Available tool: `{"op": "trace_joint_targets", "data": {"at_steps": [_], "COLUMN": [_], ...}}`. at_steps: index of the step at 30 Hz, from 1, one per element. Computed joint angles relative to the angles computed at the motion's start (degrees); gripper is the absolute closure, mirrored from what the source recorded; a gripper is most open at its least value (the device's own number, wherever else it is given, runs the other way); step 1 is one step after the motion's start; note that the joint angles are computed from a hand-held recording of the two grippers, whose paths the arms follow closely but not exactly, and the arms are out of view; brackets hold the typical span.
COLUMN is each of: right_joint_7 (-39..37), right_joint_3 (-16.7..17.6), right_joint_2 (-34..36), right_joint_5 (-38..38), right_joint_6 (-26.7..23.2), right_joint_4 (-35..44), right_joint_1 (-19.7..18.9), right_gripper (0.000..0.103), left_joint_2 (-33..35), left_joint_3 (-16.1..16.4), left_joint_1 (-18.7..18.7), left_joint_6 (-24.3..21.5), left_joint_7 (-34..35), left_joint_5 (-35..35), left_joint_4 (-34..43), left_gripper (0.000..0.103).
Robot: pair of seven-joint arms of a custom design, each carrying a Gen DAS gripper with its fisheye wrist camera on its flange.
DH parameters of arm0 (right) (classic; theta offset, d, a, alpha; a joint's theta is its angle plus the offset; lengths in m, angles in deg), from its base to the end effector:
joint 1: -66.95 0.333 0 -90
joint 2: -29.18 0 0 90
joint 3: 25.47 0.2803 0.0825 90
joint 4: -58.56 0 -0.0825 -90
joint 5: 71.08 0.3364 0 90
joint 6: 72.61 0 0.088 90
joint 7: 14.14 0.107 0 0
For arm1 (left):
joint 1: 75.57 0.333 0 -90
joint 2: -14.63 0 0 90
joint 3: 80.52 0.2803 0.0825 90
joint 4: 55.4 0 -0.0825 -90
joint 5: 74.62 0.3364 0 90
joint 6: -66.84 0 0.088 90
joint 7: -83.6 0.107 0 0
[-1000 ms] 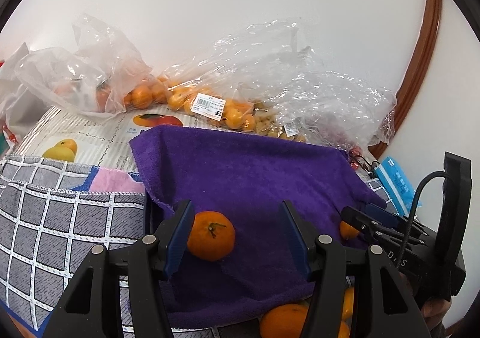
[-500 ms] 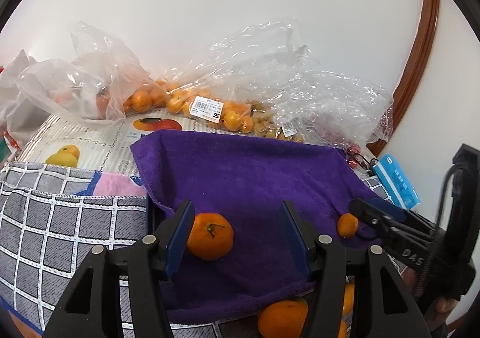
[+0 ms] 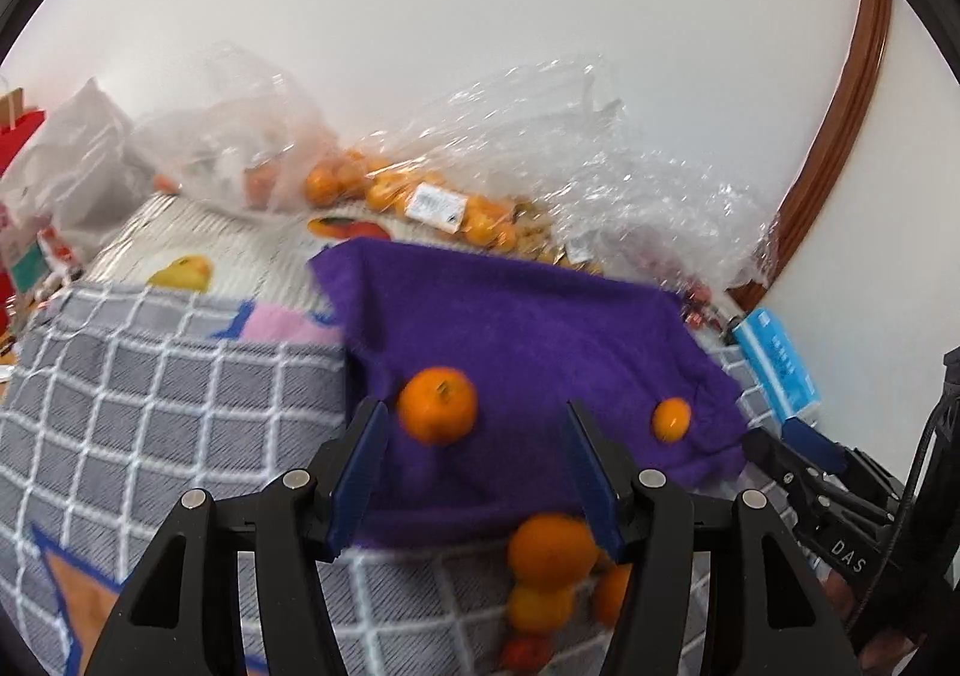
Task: Organize fruits
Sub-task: 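Withdraw both open grippers back toward the remaining oranges, then grasp another orange with the right gripper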
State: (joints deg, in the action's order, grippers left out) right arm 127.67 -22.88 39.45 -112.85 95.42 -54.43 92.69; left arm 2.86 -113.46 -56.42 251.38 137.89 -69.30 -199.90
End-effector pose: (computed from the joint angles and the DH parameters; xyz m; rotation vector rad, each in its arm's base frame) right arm 0.4968 0.3146 0.4515 -1.8724 1.4655 -0.5933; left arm 0.4514 -0.1280 0.4425 -1.9854 1.5509 -1.0261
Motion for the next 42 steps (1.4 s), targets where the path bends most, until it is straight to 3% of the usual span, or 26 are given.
{"op": "trace_joint_targets", "data": {"at_steps": [4,7,9,18,22,24,26,28,29,33,37,42], "right_joint_7": [2.3,0.1,2.0,0.8,-0.2,-0.5,-0.7,-0.7,-1.0,-4.8,3.2,3.9], "right_joint_3": [0.3,1.6,1.0,1.8,2.0,1.9,1.7,1.3,1.2,2.4,-1.7,-0.9], "right_joint_2": [-2.2,-3.3,-3.6,-3.3,-2.6,-2.5,-2.1,-2.0,-2.0,-1.9,-1.7,-1.4], "right_joint_5": [0.1,4.4,2.6,3.8,5.0,5.7,6.0,5.6,5.6,9.2,0.3,-2.2], "right_joint_6": [1.4,3.4,4.5,5.7,6.9,7.2,7.7,8.0,8.1,7.9,4.9,2.8], "right_joint_4": [-4.3,-7.4,-8.5,-11.2,-11.7,-12.0,-12.0,-12.1,-12.2,-12.8,-10.9,-10.0], "right_joint_1": [-0.4,-1.5,-1.0,-0.3,-0.1,0.0,0.2,0.6,0.6,-0.3,2.6,0.8], "right_gripper": [0.042,0.042,0.042,0.042,0.042,0.044,0.047,0.05,0.05,0.052,0.055,0.063], "left_joint_2": [-4.4,-7.3,-8.4,-8.5,-8.4,-8.2,-7.6,-6.4,-6.2,-6.6,-6.6,-6.3], "left_joint_3": [3.1,2.7,2.8,6.0,1.8,1.7,6.5,14.4,15.7,11.5,12.3,13.7], "left_joint_1": [-3.4,-3.5,-3.8,-7.0,-3.1,-2.9,-7.6,-15.0,-16.2,-13.6,-15.3,-17.3], "left_joint_6": [-0.4,-1.8,-2.1,-1.5,-0.1,1.8,4.5,6.8,7.1,6.2,6.3,6.3], "left_joint_7": [1.3,1.5,1.8,3.7,3.0,3.5,5.2,6.7,7.1,9.3,11.6,14.4], "left_joint_5": [-2.2,-3.6,-3.9,-6.7,-7.4,-8.2,-10.0,-10.8,-11.3,-14.6,-17.1,-20.3], "left_joint_4": [-5.4,-8.9,-10.7,-15.2,-16.3,-17.1,-18.3,-19.1,-19.2,-18.8,-18.8,-18.6], "left_gripper": [0.046,0.045,0.045,0.045,0.045,0.045,0.045,0.045,0.045,0.045,0.045,0.045]}}
